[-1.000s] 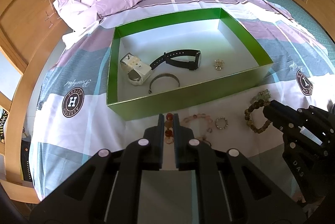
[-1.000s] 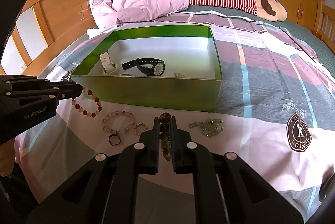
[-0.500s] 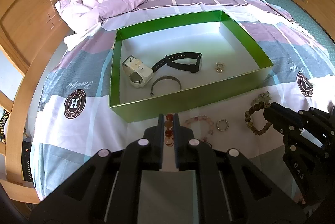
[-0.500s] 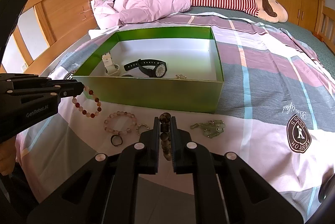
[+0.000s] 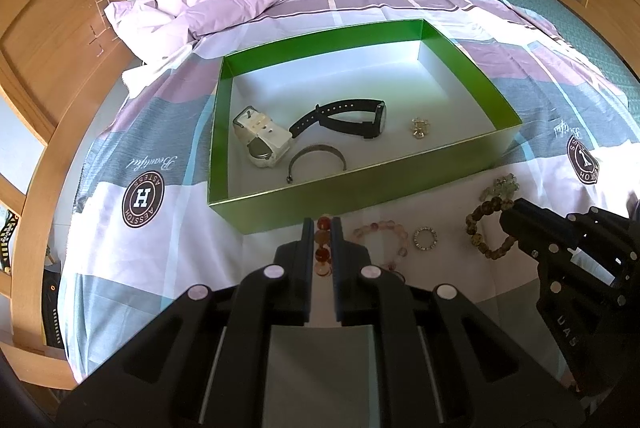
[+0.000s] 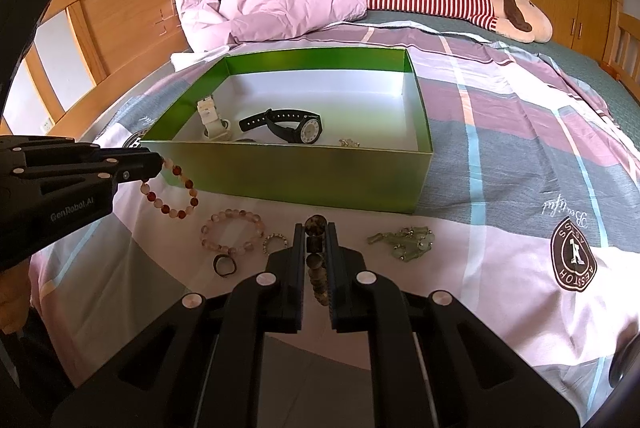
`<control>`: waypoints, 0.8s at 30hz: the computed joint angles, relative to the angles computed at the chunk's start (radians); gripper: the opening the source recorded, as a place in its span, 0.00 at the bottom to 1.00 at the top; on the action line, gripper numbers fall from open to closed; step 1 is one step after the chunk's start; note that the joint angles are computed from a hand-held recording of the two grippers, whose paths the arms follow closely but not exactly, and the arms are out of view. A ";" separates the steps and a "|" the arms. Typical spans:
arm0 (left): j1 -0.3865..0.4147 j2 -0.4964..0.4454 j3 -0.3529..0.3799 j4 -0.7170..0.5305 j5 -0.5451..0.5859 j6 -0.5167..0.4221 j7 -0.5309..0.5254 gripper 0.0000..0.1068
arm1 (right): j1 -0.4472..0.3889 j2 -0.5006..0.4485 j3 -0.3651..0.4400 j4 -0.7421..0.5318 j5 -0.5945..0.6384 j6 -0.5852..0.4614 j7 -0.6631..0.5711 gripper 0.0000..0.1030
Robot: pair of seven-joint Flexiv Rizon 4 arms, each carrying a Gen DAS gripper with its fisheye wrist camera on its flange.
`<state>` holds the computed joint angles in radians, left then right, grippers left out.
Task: Organize jewelry
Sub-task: 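Hold both bead bracelets raised in the closed tools, then carry both bead bracelets over the green box and open both tools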
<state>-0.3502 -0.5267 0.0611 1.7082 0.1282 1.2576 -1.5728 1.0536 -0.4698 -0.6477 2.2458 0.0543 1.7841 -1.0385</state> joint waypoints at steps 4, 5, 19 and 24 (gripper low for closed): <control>0.001 0.000 -0.001 0.000 0.000 0.000 0.000 0.08 | -0.002 -0.001 0.003 0.000 0.001 0.001 0.000 0.09; -0.005 -0.001 0.008 -0.003 0.005 0.001 -0.012 0.08 | -0.002 -0.002 0.003 0.000 0.002 0.003 0.000 0.09; 0.039 0.014 -0.004 -0.011 -0.047 0.112 -0.024 0.08 | 0.076 0.040 -0.095 -0.030 0.052 0.063 -0.076 0.09; 0.072 -0.015 -0.022 -0.087 -0.092 0.075 -0.010 0.08 | -0.068 0.048 0.022 -0.124 0.041 0.039 -0.083 0.09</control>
